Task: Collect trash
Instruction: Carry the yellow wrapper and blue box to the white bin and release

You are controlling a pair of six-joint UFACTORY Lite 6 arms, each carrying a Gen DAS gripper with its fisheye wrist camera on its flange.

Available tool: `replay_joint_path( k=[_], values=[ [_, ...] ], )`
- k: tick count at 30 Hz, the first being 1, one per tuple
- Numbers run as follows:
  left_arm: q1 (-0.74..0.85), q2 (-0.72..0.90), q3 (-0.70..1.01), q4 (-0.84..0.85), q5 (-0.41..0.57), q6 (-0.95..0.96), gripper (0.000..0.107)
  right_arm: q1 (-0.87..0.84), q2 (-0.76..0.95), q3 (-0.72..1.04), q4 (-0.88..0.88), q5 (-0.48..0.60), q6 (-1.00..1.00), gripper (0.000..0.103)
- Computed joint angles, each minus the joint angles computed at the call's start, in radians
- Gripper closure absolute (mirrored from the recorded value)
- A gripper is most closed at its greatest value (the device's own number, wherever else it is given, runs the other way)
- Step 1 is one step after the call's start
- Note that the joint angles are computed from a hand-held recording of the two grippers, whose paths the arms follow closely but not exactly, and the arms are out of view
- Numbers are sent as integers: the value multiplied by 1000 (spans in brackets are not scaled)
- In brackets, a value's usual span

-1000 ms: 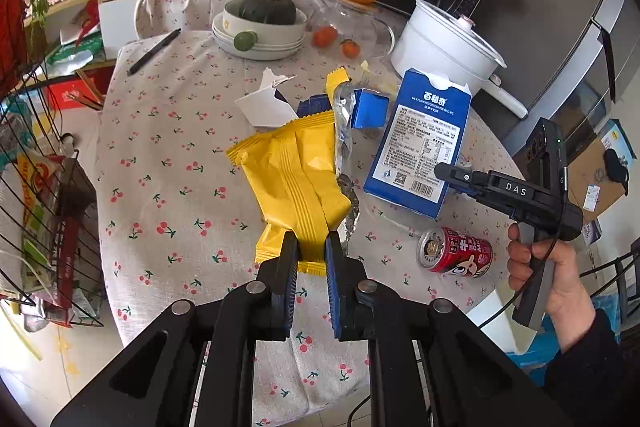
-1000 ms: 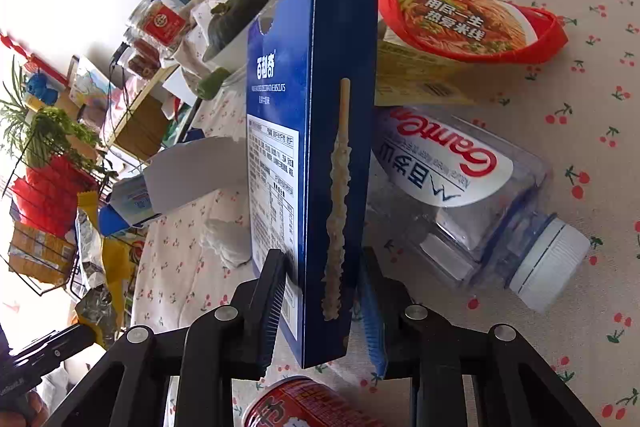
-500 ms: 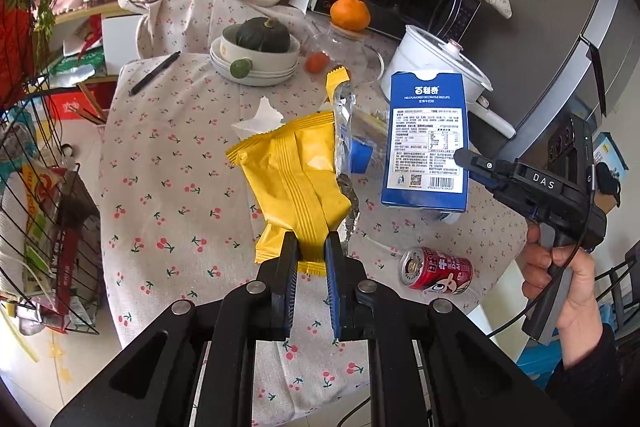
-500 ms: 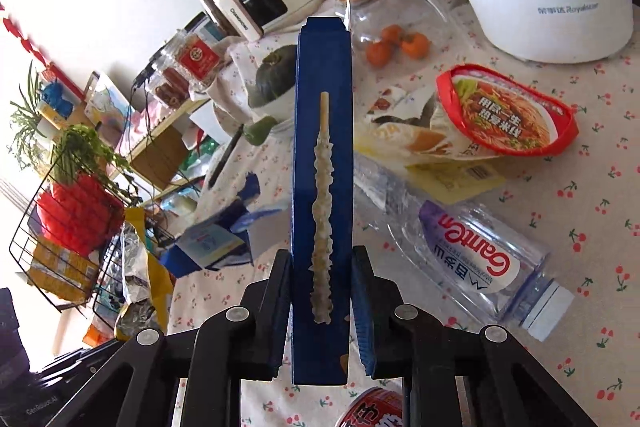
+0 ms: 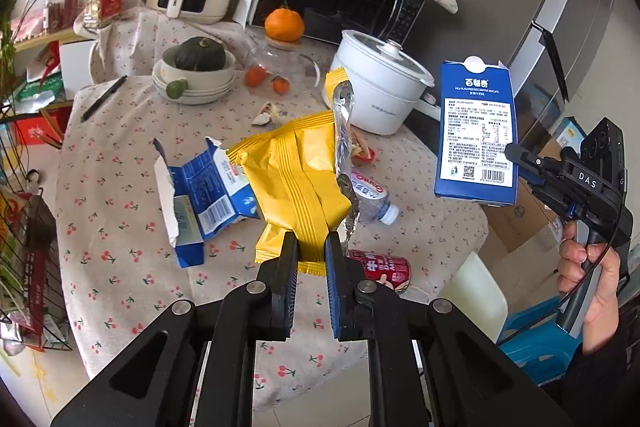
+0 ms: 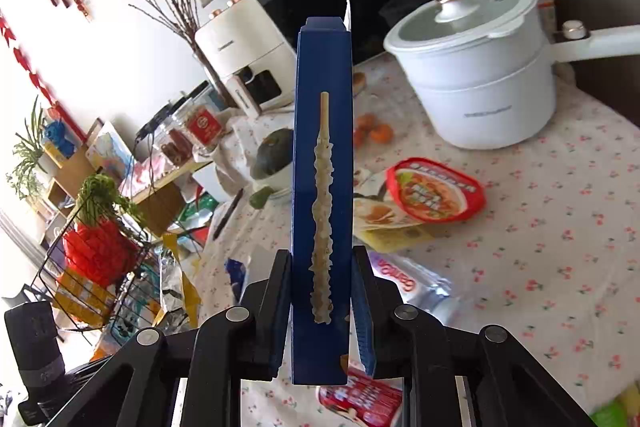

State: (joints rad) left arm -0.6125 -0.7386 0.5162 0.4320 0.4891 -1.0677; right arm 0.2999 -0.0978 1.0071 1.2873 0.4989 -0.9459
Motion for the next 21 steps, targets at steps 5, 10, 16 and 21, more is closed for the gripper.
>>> replay_joint_path(
  k=[5,10,16,21],
  values=[
    [-227,230,137,242,-27,-306,93,-213,-225,-141,-195,111,97,78],
    [-387,518,315,410,-83,-508,93,-471,-368,-246,-341,261,91,78],
    [-515,848,546,455,-147,-557,93,-776,-386,-318,-419,404,-42,78],
    [-571,1069,724,357,-157,-439,93,-892,-298,-372,-500,376,-103,78]
  ],
)
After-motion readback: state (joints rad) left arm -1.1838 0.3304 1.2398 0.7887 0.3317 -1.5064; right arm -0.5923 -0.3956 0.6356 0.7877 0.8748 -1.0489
